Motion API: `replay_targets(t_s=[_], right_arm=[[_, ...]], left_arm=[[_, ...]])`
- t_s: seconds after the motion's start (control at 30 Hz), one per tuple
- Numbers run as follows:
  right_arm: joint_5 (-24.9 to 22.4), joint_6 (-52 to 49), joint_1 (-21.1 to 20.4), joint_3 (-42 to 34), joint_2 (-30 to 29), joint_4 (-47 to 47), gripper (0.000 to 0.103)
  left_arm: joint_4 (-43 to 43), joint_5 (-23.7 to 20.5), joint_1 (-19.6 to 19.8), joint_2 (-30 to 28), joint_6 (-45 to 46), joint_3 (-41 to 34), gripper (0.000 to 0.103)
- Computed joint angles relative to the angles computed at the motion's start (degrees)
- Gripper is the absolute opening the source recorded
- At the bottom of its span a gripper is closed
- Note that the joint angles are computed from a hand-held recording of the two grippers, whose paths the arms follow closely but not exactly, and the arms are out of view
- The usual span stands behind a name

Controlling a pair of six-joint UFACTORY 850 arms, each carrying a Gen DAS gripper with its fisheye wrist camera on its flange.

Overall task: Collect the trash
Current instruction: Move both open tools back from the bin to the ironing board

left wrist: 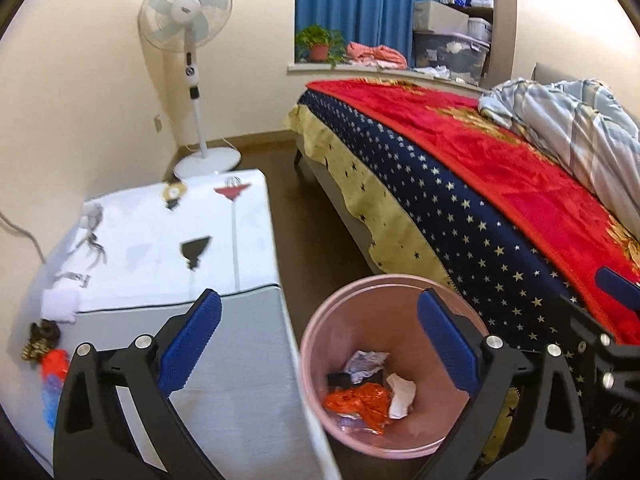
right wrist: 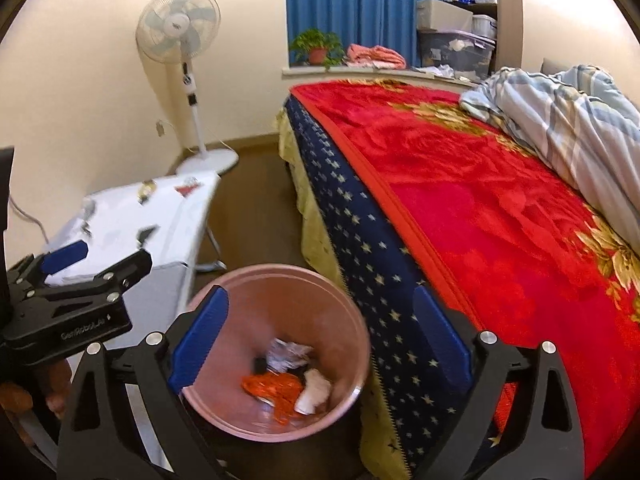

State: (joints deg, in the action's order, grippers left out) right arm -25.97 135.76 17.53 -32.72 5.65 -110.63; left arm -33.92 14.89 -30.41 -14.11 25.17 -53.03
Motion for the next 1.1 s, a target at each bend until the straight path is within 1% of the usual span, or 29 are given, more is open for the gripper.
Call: replay_targets(t_s=[0.13,0.27,0.33,0.43,0.57,0.67,0.7,0.8,0.9,0.93,1.03,1.1], right_arm=[[-0.7,5.8,2.1,0.4,2.0,-5.2,0.094],[-3.2,10.7,5.5,-0.1,3.2,-8.7,0.095],[-4.0,13.1,6.8,-0.6,3.2,-9.9,0.095],[-5.2,16.3,9.5,-2.1,2.2,-12.3,0.096],[-5.3,18.0,12.8,-4.6,-0.1,-14.1,0.096],[-5.5,18.3,15.8,-7.1,-3.1,-15.1,0.096],[-5.6,18.0,16.6,-7.9,-4.1,-15.3,0.096],[-5.7,16.7,19.1,-10.0,-7.2,-15.2,0.096],[-5.3,16.5,21.3,-12.1,-10.4,-16.6,0.096],[-5.1,16.3,21.8,-12.8,-11.4,-17.1,0.096],[-4.3,16.3,23.4,-15.2,-15.0,-19.6,0.096],[-3.2,16.6,24.3,-17.0,-17.5,-21.6,0.096]], left_arm=[[2.5,0.2,2.3,5.5,-2.2,3.9,0.095],[-1.9,0.5,4.9,12.1,2.0,7.9,0.095],[-6.2,0.9,6.1,15.0,6.3,9.5,0.095],[-13.0,2.6,7.9,19.8,15.1,12.7,0.095],[-18.5,3.1,11.5,23.7,24.6,15.7,0.095],[-20.8,1.3,14.5,24.5,29.2,16.2,0.095],[-20.7,1.6,15.9,24.4,29.0,16.2,0.095],[-15.2,2.4,19.6,23.6,23.0,16.2,0.095],[-13.1,5.5,22.3,22.3,20.8,15.7,0.095],[-12.3,5.7,23.2,22.1,19.7,15.6,0.095],[-8.6,4.4,26.7,20.5,13.9,13.8,0.095],[-4.9,3.7,28.7,19.2,8.5,12.7,0.095]])
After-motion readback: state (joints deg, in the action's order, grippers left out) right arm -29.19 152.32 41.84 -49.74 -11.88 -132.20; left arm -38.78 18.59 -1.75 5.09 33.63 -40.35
